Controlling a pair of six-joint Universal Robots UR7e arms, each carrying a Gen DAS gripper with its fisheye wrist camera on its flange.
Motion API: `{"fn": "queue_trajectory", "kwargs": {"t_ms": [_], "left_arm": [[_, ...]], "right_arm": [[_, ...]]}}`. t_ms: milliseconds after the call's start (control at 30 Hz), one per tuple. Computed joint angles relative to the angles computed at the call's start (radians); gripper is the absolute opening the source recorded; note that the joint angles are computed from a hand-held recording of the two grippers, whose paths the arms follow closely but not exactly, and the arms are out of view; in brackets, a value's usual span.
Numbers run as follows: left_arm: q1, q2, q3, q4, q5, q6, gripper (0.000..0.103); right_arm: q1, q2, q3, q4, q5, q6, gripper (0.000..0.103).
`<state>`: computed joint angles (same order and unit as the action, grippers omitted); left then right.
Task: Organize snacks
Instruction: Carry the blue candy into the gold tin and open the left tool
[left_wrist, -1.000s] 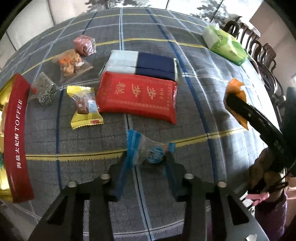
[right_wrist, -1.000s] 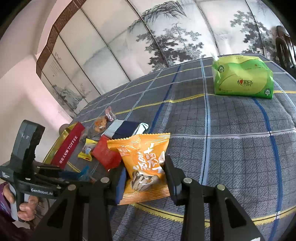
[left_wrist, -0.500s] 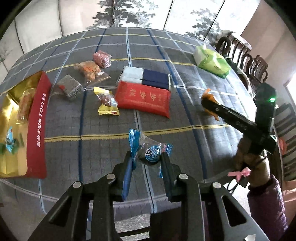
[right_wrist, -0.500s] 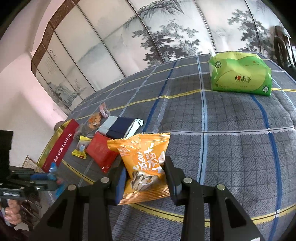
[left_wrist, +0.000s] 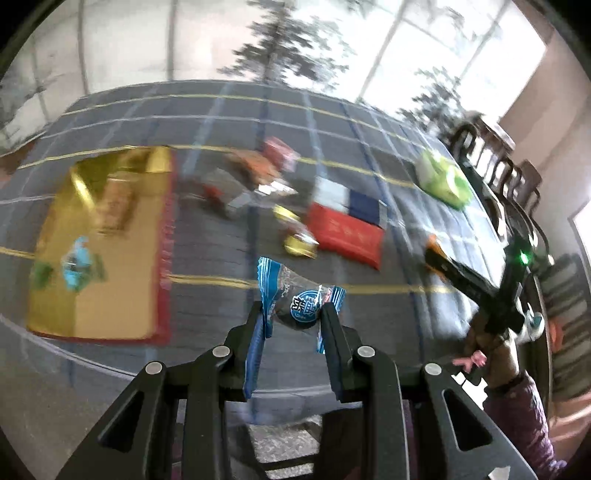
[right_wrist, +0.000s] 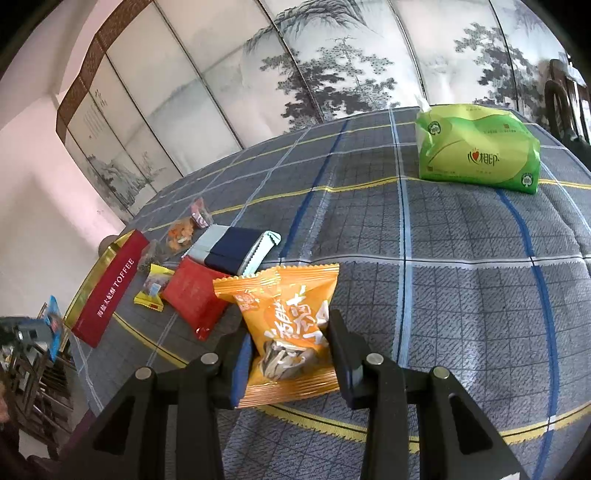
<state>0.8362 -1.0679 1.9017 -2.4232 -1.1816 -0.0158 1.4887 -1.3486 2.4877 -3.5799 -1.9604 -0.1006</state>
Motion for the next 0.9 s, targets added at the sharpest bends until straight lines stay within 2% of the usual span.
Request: {"fn": "queue_trajectory", "kwargs": {"t_ms": [200, 267, 400, 567, 900], "left_arm": [[0.054, 0.014, -0.083, -0.034, 0.123, 0.047, 0.026], [0.075, 0.043, -0.123, -0.054, 0.177, 0.079, 0.026], [0.113, 0.103, -0.198, -0.074, 0.234, 0.117, 0.026], [0.135, 0.178, -0.271, -0.112, 0.261, 0.179, 0.026], [0.163, 0.303, -0.403, -0.102, 0.264, 0.188, 0.026]], "right_arm": [[0.011, 0.007, -0.006, 0.008, -0.024, -0.005, 0.038], [0.010, 0.006, -0.006, 0.009, -0.024, -0.005, 0.038], [0.010, 0.006, -0.006, 0.009, -0.024, -0.005, 0.038], [0.012, 0.008, -0.007, 0.010, -0.028, -0.006, 0.038], [0.014, 0.010, -0.011, 0.023, -0.039, -0.008, 0.038]]}}
